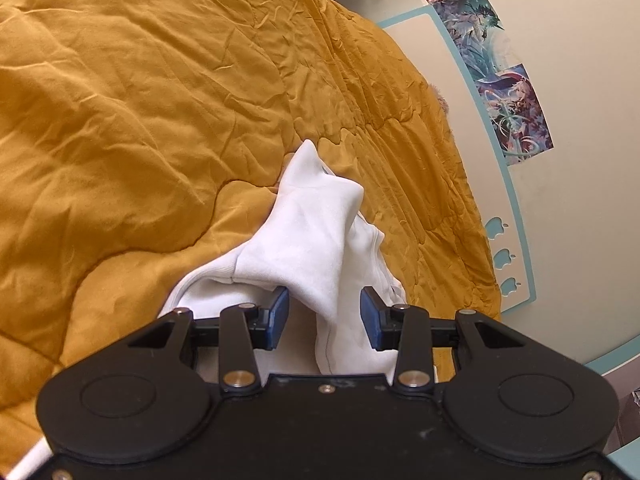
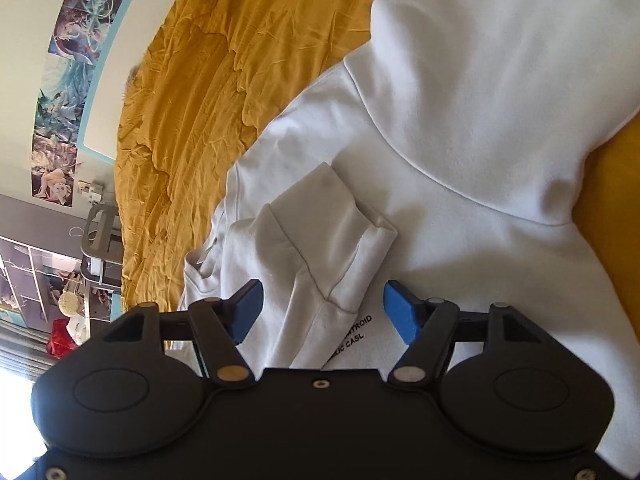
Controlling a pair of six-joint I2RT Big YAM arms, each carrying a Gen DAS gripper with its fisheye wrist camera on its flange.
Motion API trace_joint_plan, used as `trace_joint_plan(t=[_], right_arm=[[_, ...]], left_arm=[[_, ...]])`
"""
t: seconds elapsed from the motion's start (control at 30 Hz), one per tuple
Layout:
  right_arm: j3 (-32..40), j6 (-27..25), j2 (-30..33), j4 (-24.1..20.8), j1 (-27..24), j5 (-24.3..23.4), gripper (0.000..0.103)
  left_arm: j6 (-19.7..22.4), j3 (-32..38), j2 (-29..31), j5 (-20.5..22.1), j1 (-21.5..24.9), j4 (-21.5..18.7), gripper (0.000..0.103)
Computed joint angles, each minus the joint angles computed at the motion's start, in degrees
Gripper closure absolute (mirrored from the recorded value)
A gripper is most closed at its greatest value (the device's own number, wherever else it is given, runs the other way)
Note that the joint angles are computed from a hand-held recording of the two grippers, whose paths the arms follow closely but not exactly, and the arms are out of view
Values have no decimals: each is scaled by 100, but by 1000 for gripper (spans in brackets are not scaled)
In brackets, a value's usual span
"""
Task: Fold small clothes
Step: 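Lower the cuff onto the sweatshirt body and open the left gripper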
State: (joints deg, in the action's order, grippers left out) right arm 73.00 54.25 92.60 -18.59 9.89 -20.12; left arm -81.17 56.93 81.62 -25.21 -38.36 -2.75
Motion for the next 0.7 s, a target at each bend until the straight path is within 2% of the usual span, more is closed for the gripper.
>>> trace_joint_plan(t=[0.1,0.17,0.23,0.3,0.4,0.6,0.7], right_arm=[[33,46,64,111,49,163,34],[31,55,80,198,48,225,43],[74,63,94,127,58,394,80],[50,44,63,132,33,429,94],[-179,-20,-176,354,-12,464,95],[-764,-440,-920,798,-150,498,95],[-805,-584,-997,809,-192,352,95]], left_arm=[[-239,21,83,-30,44,-22,63],[-390,18,138,-122,66,12,63],[-431,23,180,-237,90,26,63],[-606,0,192,-399,85,47,63],[-926,-106,162,-555,51,173,63],[-997,-171,141,-781,-94,297,61],[-1200,-24,261,-925,-120,108,60]])
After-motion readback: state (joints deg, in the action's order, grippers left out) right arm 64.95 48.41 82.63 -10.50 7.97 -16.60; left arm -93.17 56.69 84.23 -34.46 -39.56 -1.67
